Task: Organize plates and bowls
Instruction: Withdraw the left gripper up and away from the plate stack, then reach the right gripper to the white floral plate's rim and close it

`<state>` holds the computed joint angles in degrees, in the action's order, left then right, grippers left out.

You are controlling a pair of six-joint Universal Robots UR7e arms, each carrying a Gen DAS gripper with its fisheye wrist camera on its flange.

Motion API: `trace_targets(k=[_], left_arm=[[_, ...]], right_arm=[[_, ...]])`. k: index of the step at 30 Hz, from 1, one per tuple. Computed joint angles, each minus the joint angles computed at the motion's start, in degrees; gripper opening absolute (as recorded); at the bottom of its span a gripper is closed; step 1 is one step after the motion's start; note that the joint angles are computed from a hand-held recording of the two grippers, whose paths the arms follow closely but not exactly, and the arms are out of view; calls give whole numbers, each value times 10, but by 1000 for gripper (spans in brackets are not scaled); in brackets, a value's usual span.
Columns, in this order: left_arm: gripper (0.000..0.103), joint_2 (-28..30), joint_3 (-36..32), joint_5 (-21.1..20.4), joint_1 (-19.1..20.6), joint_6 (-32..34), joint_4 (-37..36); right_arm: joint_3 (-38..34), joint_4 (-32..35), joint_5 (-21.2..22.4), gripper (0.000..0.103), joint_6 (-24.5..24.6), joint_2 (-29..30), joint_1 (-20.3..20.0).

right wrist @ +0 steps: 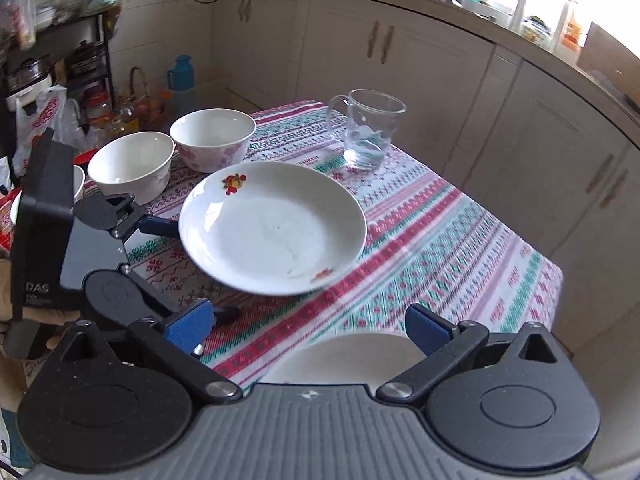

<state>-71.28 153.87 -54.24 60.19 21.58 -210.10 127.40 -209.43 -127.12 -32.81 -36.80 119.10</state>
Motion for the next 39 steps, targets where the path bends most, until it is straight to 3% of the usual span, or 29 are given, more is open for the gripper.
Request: trace_targets(k=[8,17,24,28,39], left_arm=[[103,10,-15,3,7,1,2],[102,23,-28,-1,18,22,-16],[102,24,-24,-10,19,33,-27],[101,21,-25,-16,22,35,-23],[101,17,-25,-21,24,42,-22]], right_arm=[[-89,162,82,103,-52,-20,-47],[-200,324,115,103,-80,5,-77],[-274,384,129,102,-88,41,-97],[-305,418,138,91,-77,56,-109],[-356,522,180,80,-61,62,-130]])
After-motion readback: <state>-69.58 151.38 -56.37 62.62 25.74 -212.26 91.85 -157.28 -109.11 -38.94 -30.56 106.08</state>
